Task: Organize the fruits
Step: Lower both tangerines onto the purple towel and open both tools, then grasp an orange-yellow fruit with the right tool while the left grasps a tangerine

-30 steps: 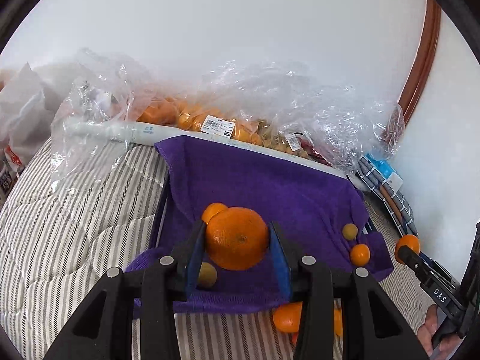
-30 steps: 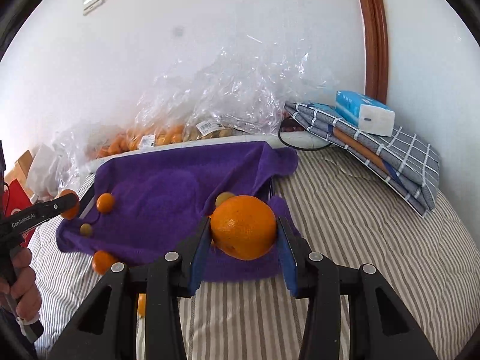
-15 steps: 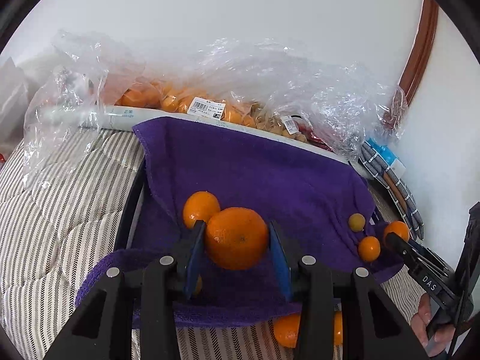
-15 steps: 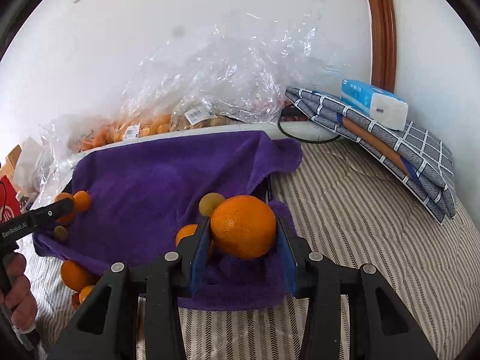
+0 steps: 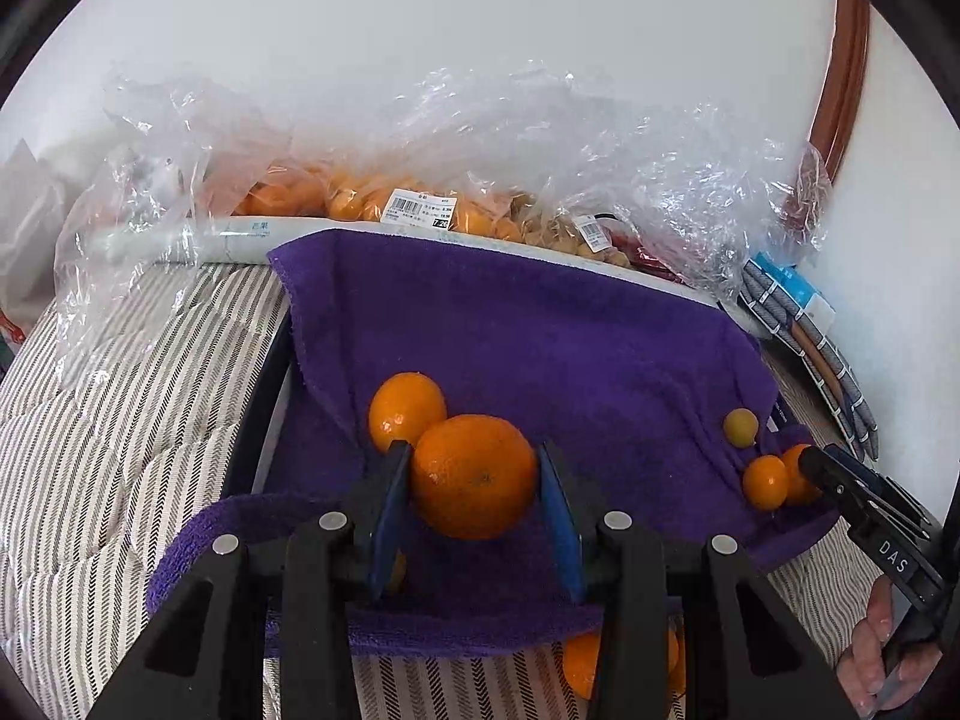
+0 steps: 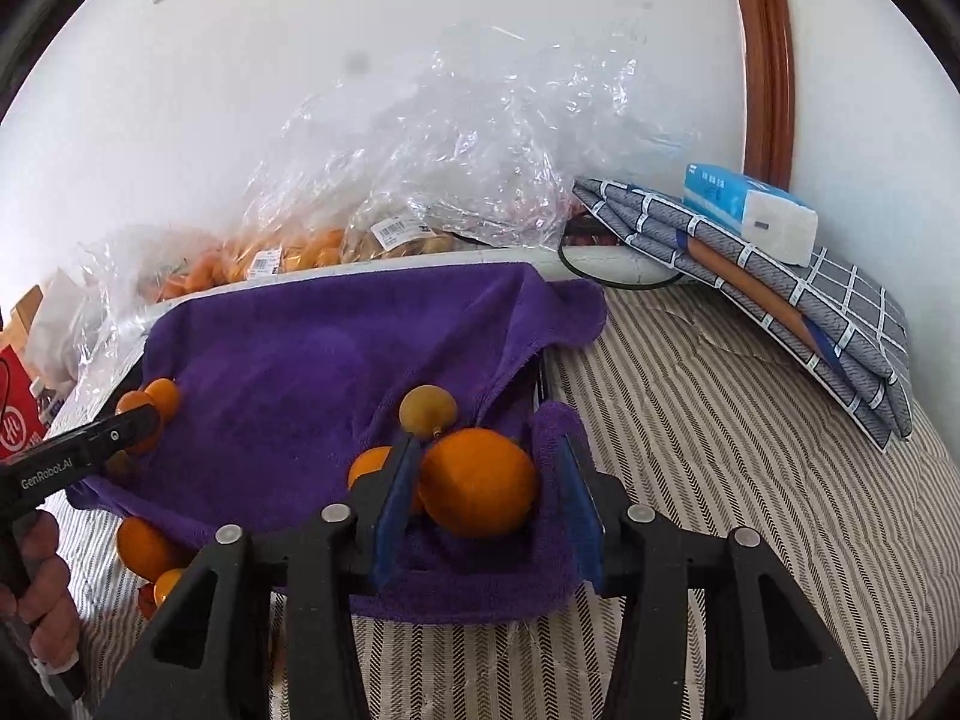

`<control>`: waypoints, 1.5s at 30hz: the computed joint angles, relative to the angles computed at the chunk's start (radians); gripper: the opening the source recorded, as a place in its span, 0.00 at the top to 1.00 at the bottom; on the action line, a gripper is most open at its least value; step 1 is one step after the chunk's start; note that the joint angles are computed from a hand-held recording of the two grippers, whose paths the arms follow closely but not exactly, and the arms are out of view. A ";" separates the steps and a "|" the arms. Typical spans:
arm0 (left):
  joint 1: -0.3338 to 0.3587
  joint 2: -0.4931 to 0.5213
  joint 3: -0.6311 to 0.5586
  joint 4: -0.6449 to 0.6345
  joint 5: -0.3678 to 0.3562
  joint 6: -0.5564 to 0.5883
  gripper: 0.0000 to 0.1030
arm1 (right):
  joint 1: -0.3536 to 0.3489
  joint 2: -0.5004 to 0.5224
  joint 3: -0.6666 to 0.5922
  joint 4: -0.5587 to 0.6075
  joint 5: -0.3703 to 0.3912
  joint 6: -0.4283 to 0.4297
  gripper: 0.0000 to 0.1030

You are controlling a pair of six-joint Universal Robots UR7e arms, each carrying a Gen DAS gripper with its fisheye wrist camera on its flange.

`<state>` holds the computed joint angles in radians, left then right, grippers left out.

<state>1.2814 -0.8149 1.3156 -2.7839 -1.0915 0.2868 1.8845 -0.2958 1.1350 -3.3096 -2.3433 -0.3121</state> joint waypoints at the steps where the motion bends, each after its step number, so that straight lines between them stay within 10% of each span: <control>1: 0.001 -0.001 0.001 -0.002 -0.003 -0.002 0.61 | -0.001 -0.002 0.002 0.002 0.002 0.005 0.54; 16: 0.006 -0.023 0.037 -0.084 -0.040 -0.005 0.55 | 0.017 -0.016 0.051 -0.143 -0.017 -0.005 0.44; 27: 0.004 -0.062 0.107 -0.189 -0.049 -0.006 0.55 | 0.092 -0.086 0.206 -0.017 -0.016 0.148 0.65; 45: 0.009 -0.201 0.293 -0.249 0.013 -0.043 0.55 | 0.096 -0.009 0.137 0.150 0.026 0.186 0.67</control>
<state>1.2908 -1.0155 1.6081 -3.0328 -1.0788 0.2434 1.9807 -0.3045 1.2723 -3.1593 -2.3169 -0.1262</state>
